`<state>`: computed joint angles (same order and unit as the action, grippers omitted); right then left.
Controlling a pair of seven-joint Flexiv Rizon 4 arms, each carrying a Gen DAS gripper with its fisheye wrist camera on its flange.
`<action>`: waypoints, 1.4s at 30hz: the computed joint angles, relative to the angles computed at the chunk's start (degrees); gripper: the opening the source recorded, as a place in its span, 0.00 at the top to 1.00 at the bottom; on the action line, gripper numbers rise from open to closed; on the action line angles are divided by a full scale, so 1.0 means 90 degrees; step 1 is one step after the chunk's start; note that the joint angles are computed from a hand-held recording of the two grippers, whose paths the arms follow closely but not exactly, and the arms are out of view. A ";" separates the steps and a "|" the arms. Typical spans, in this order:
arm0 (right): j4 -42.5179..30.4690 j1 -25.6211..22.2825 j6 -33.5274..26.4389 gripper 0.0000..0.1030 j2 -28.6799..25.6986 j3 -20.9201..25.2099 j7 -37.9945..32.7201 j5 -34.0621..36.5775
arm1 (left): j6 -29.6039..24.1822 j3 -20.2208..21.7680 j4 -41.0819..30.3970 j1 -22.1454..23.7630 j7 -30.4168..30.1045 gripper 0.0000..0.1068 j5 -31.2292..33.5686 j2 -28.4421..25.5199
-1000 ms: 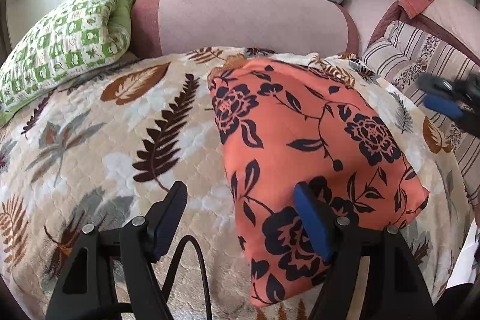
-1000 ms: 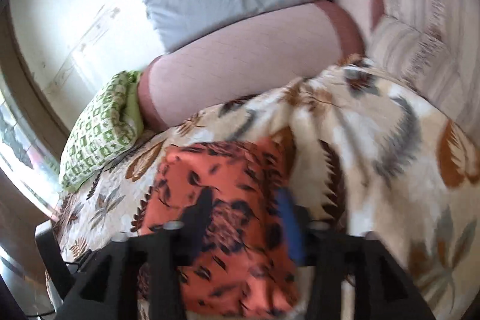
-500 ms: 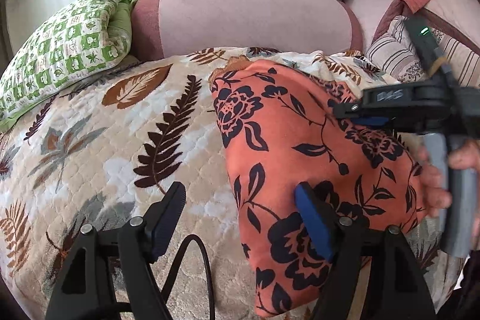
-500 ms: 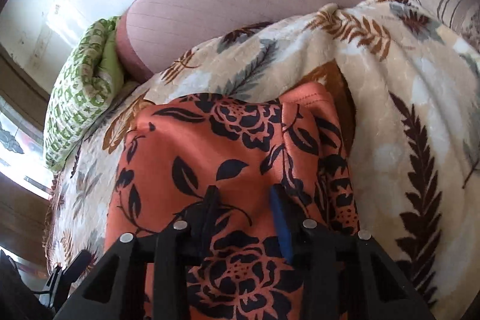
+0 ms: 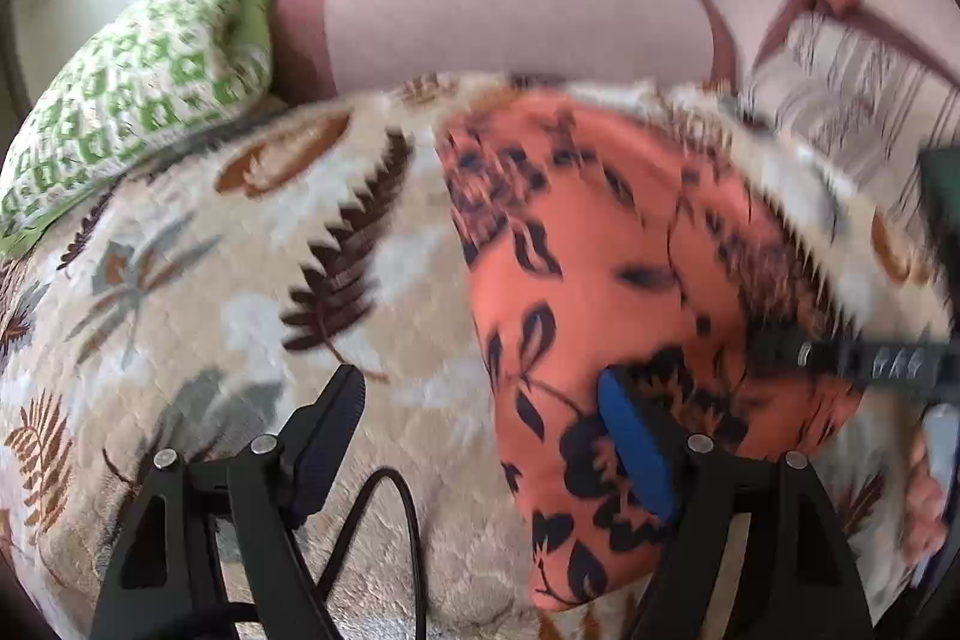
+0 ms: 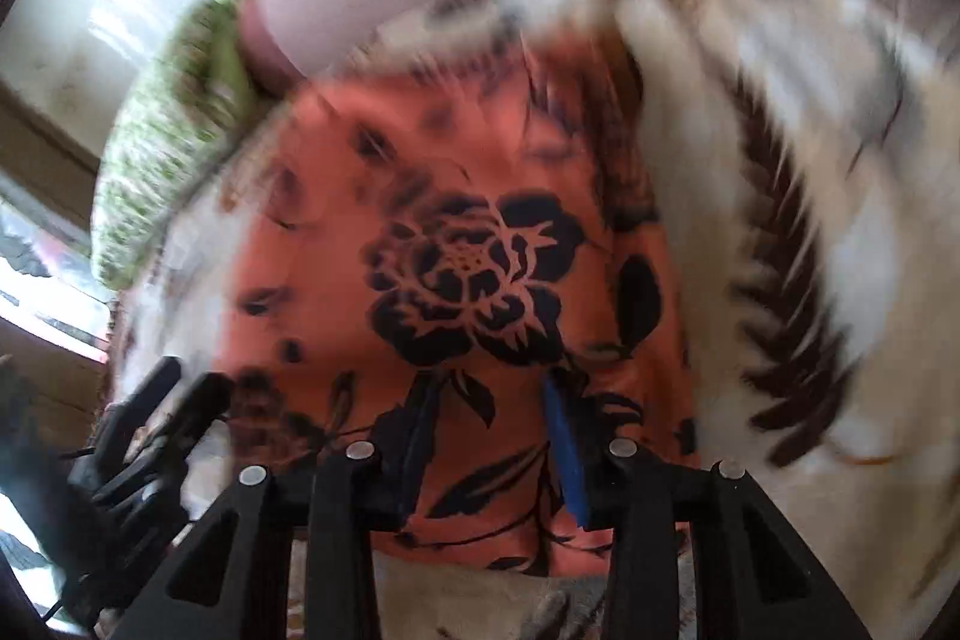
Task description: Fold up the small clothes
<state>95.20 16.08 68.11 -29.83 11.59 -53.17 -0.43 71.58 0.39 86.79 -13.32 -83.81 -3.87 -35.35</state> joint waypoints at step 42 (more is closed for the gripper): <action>-0.0283 -0.0341 0.0884 0.49 -0.0198 0.0520 -0.0758 0.0634 | 0.0397 -0.0209 -0.0010 0.0133 0.0288 0.25 -0.0351 -0.0094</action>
